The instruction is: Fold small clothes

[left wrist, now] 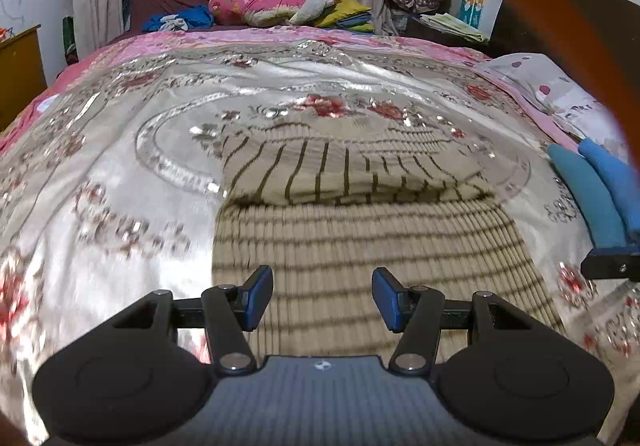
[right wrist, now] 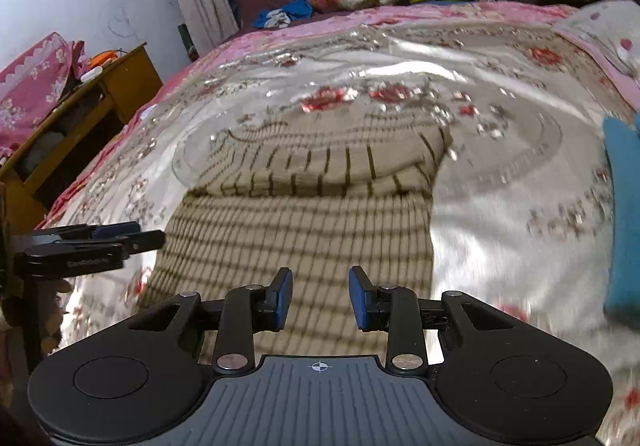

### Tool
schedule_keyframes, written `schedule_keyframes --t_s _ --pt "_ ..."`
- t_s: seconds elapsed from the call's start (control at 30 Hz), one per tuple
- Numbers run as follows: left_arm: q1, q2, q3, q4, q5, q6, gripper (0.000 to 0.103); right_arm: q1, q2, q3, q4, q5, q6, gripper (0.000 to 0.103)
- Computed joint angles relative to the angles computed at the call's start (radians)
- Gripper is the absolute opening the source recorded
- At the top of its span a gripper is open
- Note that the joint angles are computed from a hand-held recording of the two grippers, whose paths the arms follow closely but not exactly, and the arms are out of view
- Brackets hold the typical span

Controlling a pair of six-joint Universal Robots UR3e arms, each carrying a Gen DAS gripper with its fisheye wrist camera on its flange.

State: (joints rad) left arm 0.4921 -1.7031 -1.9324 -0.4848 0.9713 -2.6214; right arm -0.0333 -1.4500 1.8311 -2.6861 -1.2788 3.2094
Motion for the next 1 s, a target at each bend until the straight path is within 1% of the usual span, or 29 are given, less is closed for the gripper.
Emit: schedule_keyframes --t_s 0.1,0.33,0.47,0.6,0.73,1.0 --pt "0.074 0.084 -0.105 -0.04 -0.033 0.066 0.059 -0.016 -0.075 0.129 -0.027 0.008 0.023 0.031" --pt "0.218 0.238 -0.307 -0.107 -0.018 0.191 0.059 -0.088 -0.215 0.395 -0.083 0.052 0.035 0.031" --pt "0.279 0.31 -0.369 -0.185 -0.032 0.24 0.059 -0.132 -0.276 0.489 -0.092 0.079 0.017 0.031" --pt "0.267 0.315 -0.402 -0.166 -0.025 0.255 0.059 -0.157 -0.312 0.556 -0.104 0.095 0.012 0.031" --pt "0.262 0.3 -0.419 -0.131 -0.02 0.264 0.059 -0.164 -0.326 0.604 -0.117 0.086 0.026 0.031" --pt "0.303 0.305 -0.466 -0.155 -0.026 0.318 0.059 -0.157 -0.3 0.617 -0.118 0.08 0.038 0.033"
